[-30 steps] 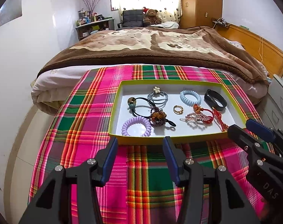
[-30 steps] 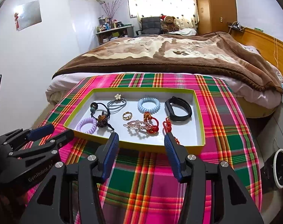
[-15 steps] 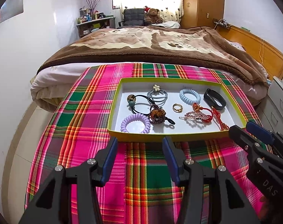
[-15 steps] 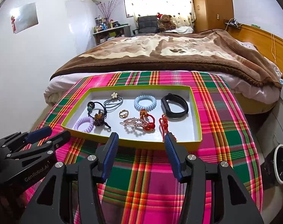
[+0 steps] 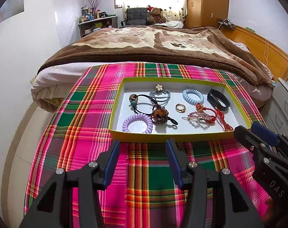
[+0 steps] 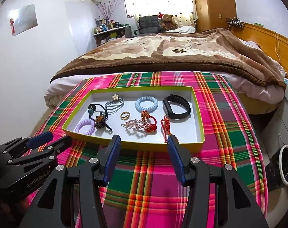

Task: Organize jewelry

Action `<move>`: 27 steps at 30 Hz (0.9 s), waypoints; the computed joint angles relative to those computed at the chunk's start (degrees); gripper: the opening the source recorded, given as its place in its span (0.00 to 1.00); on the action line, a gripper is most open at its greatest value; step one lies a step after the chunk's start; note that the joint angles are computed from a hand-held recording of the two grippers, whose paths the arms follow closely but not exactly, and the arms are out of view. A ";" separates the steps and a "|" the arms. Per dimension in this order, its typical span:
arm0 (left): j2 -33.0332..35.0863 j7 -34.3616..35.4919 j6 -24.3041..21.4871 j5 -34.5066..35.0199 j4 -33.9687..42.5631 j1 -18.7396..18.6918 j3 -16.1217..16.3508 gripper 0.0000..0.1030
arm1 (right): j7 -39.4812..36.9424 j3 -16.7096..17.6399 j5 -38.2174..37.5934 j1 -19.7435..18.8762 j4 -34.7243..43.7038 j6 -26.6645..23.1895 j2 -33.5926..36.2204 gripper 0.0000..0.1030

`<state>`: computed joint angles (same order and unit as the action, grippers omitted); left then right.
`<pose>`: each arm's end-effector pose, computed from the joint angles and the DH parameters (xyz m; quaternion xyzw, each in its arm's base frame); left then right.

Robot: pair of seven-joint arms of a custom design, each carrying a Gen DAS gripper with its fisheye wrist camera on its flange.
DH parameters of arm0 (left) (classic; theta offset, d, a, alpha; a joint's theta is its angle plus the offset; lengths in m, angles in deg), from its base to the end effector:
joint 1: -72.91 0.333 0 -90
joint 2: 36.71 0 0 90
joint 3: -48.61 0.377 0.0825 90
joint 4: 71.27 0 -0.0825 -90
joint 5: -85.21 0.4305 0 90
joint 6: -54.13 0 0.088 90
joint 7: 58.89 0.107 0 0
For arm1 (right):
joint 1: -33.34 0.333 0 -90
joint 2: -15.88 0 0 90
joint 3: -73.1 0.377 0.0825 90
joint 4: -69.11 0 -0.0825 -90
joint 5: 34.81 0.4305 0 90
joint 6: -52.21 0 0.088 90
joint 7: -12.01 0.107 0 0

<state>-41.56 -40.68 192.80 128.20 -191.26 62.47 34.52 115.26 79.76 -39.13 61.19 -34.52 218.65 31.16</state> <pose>0.5451 -0.2496 0.5441 -0.7649 0.5376 -0.2025 0.2914 0.6071 0.4119 0.5329 -0.7672 0.4982 -0.1546 0.3732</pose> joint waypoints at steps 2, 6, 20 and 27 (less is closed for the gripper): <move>-0.20 -0.36 -0.07 0.25 -0.08 0.00 -0.05 0.50 | -0.20 0.23 0.42 -0.19 -0.04 0.09 0.00 0.50; -0.25 -0.08 0.02 0.49 -0.04 0.04 -0.08 0.50 | -0.58 0.37 0.92 -0.23 -0.07 -0.16 -0.03 0.50; -1.17 -0.63 2.94 -0.06 -1.28 0.69 -0.12 0.50 | 0.34 -0.14 0.21 0.18 -0.46 -0.66 -0.52 0.50; -1.18 -0.56 1.94 -0.14 -1.27 0.57 -0.28 0.50 | 1.01 -0.28 -0.64 0.38 -0.74 -0.59 -0.73 0.50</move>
